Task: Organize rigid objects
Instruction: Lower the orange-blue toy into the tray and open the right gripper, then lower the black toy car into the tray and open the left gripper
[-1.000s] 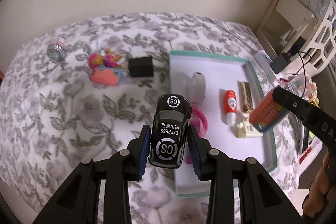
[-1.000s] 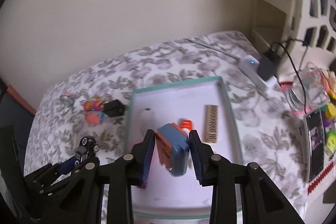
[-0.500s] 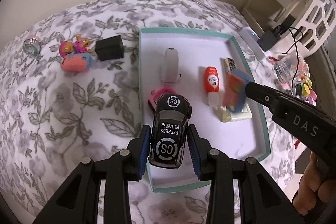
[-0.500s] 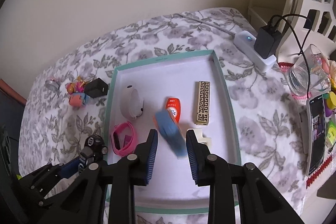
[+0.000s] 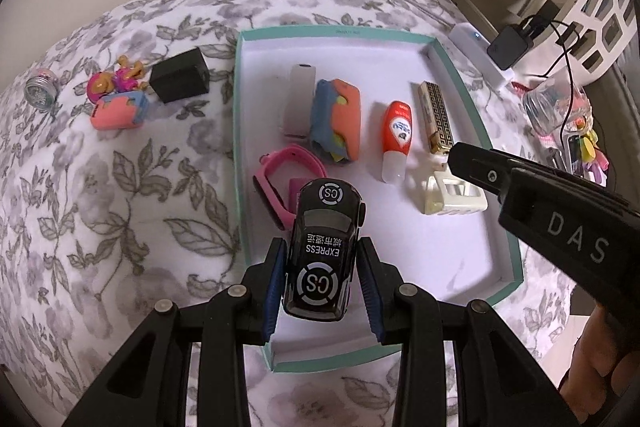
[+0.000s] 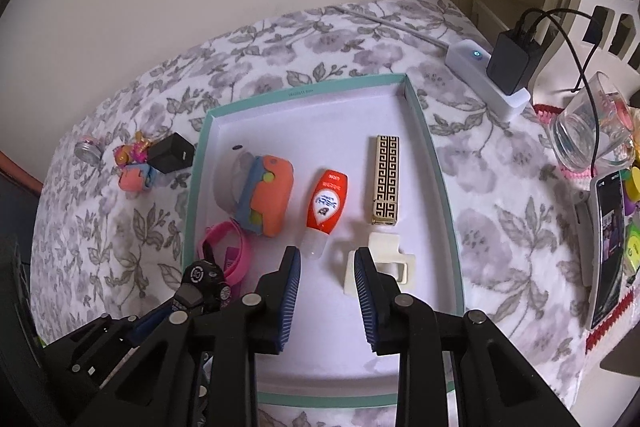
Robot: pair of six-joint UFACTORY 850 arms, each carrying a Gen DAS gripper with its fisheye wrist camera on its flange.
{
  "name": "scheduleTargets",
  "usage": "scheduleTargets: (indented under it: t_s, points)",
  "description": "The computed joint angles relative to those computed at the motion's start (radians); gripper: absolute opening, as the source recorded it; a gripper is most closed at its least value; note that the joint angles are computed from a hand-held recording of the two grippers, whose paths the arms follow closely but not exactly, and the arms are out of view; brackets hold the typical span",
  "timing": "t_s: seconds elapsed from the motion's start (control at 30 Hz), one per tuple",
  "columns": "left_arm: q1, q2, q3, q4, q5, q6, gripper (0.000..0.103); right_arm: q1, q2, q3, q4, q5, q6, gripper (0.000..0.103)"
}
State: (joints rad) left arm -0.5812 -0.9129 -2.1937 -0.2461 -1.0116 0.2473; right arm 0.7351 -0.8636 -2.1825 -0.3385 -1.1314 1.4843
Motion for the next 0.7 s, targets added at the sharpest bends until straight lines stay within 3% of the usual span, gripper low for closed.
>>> scheduleTargets:
  t_s: [0.47, 0.5, 0.6, 0.7]
  points:
    - [-0.011, -0.049, -0.053, 0.026, -0.044, -0.012, 0.038, -0.011, -0.062, -0.072, 0.066, -0.059, -0.064, 0.031]
    - [-0.011, -0.048, -0.052, 0.027, -0.043, -0.012, 0.040, -0.011, -0.066, -0.079, 0.065, -0.064, -0.067, 0.031]
    - [-0.013, -0.055, -0.062, 0.035, -0.040, -0.022, 0.062, -0.010, -0.073, -0.092, 0.062, -0.073, -0.070, 0.031]
    - [-0.010, -0.051, -0.058, 0.035, -0.032, -0.028, 0.062, -0.010, -0.077, -0.099, 0.061, -0.081, -0.068, 0.031]
